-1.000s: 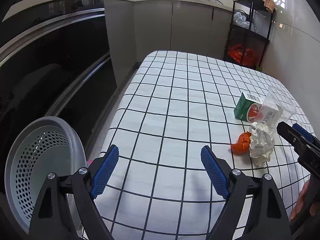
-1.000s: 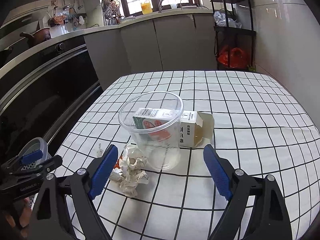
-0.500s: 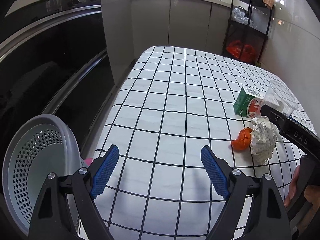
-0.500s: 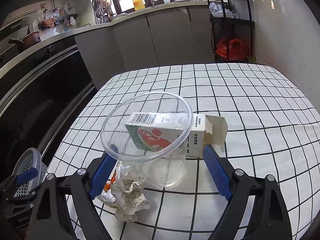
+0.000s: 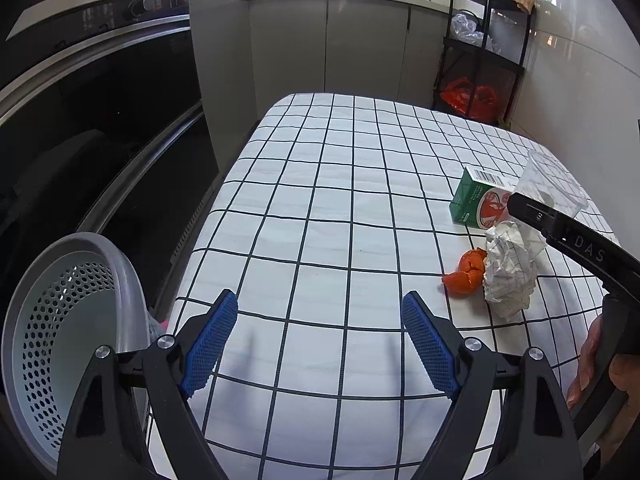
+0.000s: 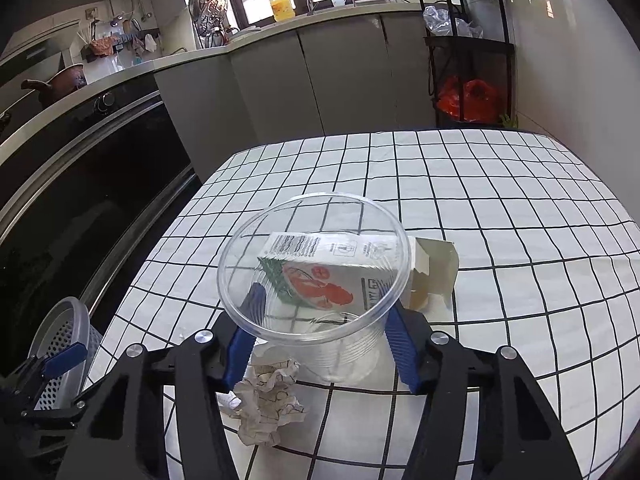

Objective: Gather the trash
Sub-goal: 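Grasp the clear plastic cup with the right tool while the left tool grasps the crumpled paper, then carry the crumpled paper and clear cup over the wastebasket with both tools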

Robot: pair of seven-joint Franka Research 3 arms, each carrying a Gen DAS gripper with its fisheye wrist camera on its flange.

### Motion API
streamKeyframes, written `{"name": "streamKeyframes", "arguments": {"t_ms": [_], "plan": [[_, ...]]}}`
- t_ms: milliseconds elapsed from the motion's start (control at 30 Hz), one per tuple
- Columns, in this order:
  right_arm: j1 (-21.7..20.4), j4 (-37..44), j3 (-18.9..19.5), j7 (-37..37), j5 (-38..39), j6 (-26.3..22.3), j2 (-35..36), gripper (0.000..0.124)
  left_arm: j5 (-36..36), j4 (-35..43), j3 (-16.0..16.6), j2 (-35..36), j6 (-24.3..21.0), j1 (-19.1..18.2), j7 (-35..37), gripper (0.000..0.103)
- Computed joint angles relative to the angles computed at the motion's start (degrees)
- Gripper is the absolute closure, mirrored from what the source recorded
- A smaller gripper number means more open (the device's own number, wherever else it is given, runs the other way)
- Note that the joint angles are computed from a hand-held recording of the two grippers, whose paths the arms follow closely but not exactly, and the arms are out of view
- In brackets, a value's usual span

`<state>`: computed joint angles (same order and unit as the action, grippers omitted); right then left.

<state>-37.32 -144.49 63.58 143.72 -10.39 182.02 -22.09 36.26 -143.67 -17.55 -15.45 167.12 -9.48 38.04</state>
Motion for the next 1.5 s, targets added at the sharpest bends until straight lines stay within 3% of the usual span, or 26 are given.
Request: {"name": "streamKeyframes", "arguments": {"t_ms": [133,300,400,533,667,800,1100,1167,1333,1400,1500], "plan": [[4.9,-1.7,-4.6,-0.2,1.4,0.1,-2.3,0.068,-0.8,-0.4,0.2,-0.4,1.0,-0.9,0.7,0.021],[13.6,-6.0,-12.7,1.6,4.1,-3.2,-9.1,0.068,-4.2,-0.6,0.6,-0.3,2.3,-3.3,3.3,0.021],[19.0,-9.3,-18.2,3.7,5.4,-5.5,-13.5,0.068,-4.2,0.0,-0.8,-0.3,2.7,-3.5,3.2,0.021],[23.0,-13.5,-22.4,7.5,5.6,-9.4,-20.3,0.068,-3.6,1.3,-2.2,0.6,2.8,-4.1,2.7,0.018],[25.9,-17.0,-26.0,10.1,5.5,-9.7,-24.3,0.068,-2.6,3.7,-3.3,3.1,2.3,-4.9,1.5,0.018],[27.2,-18.7,-28.6,10.9,6.1,-8.2,-24.7,0.068,3.3,7.3,-4.9,6.2,0.5,-4.5,-3.2,0.018],[27.1,-17.9,-28.8,9.1,7.5,-5.7,-22.3,0.068,11.4,14.7,-2.1,13.3,-4.2,-9.1,-8.8,0.016],[27.3,-17.5,-29.3,8.4,7.6,-6.5,-21.6,0.068,10.9,15.2,-1.4,14.1,-4.5,-10.0,-8.4,0.022],[27.9,-17.1,-30.2,7.7,7.6,-7.4,-20.5,0.068,7.8,15.1,-0.2,14.8,-3.6,-11.4,-5.5,0.048],[28.1,-17.0,-30.6,7.5,7.5,-7.4,-20.2,0.068,5.3,14.8,0.1,14.8,-3.2,-11.7,-3.5,0.066],[28.4,-17.1,-30.7,7.6,7.5,-7.4,-20.1,0.068,3.9,13.9,0.4,14.1,-2.3,-11.7,-2.7,0.069]]}}
